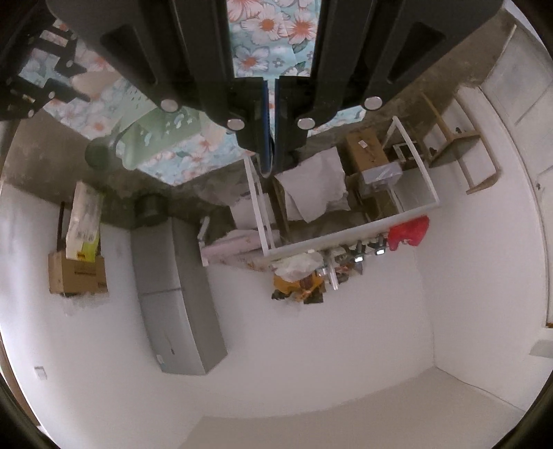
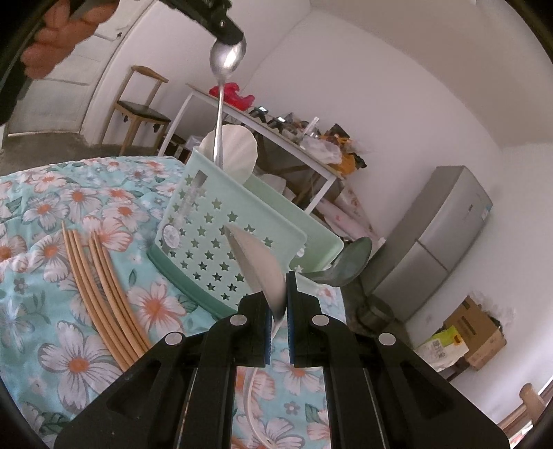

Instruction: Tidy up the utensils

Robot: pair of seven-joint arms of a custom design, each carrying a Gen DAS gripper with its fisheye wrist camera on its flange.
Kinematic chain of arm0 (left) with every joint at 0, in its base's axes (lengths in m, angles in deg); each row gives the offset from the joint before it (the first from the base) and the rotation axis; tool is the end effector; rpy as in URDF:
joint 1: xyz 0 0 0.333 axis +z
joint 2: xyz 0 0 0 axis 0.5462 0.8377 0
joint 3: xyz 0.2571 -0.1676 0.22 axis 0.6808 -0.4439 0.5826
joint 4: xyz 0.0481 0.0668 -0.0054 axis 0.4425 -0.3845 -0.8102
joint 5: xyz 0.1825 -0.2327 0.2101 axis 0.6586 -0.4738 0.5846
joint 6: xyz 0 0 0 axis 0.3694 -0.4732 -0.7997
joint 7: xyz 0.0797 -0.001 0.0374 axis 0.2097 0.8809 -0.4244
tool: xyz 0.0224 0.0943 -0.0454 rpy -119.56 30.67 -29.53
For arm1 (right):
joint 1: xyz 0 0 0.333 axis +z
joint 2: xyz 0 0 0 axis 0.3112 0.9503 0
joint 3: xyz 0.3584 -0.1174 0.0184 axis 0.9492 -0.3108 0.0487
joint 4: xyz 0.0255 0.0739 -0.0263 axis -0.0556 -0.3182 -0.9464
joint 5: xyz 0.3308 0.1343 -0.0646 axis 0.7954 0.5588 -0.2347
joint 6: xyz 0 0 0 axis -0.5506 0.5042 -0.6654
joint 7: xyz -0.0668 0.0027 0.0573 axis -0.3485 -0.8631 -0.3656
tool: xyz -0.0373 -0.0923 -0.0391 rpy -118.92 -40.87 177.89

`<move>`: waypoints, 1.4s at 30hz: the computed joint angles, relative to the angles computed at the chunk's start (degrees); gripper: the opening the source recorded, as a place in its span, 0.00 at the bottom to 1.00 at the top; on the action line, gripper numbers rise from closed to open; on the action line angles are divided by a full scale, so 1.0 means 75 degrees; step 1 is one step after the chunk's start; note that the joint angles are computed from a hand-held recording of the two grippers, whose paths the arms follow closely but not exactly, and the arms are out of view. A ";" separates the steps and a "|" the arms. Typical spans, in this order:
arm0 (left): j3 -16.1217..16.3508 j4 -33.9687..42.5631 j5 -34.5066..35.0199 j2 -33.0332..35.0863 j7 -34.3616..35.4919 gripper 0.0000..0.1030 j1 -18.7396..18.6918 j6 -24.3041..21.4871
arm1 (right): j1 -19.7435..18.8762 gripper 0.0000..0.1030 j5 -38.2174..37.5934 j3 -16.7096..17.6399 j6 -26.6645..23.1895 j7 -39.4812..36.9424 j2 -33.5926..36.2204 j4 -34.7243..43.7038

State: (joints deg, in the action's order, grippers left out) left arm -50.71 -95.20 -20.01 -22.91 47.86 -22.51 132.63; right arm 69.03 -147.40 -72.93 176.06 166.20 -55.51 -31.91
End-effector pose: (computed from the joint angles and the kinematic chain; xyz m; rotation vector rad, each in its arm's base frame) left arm 0.6376 -0.3248 0.5717 -1.0461 1.7343 -1.0520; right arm 0.4981 0.5421 0.4465 -1.9333 1.1177 -1.4716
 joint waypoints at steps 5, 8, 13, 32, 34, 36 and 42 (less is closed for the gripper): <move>-0.0915 0.0488 0.0388 0.0058 -0.0367 0.03 0.0824 -0.0656 | -0.0013 0.05 0.0020 -0.0011 -0.0003 0.0053 0.0007 0.0003; -0.1145 0.0734 0.0589 0.0202 -0.0695 0.06 0.1080 -0.0794 | -0.0023 0.05 0.0026 -0.0015 0.0001 0.0078 0.0002 -0.0010; -0.1861 0.0963 0.0810 0.0221 -0.1207 0.16 0.1692 -0.1034 | -0.0044 0.05 0.0044 -0.0020 0.0013 0.0077 0.0016 0.0010; -0.1797 -0.0718 0.1801 -0.0666 -0.3187 0.30 0.1753 -0.0685 | -0.0112 0.05 0.0154 -0.0052 -0.0081 0.0673 -0.0122 0.0033; -0.1787 -0.0917 0.1862 -0.0756 -0.3291 0.30 0.1738 -0.0692 | -0.0158 0.05 0.0141 -0.0040 -0.0023 0.0839 -0.0194 -0.0008; -0.1763 -0.1103 0.1921 -0.0834 -0.3389 0.30 0.1713 -0.0707 | -0.0205 0.05 0.0094 -0.0031 0.0018 0.1036 -0.0286 -0.0055; -0.1931 -0.1569 0.2027 -0.1059 -0.3646 0.30 0.1841 -0.0745 | -0.0486 0.05 -0.0067 0.0071 0.0427 0.1856 -0.0634 -0.0247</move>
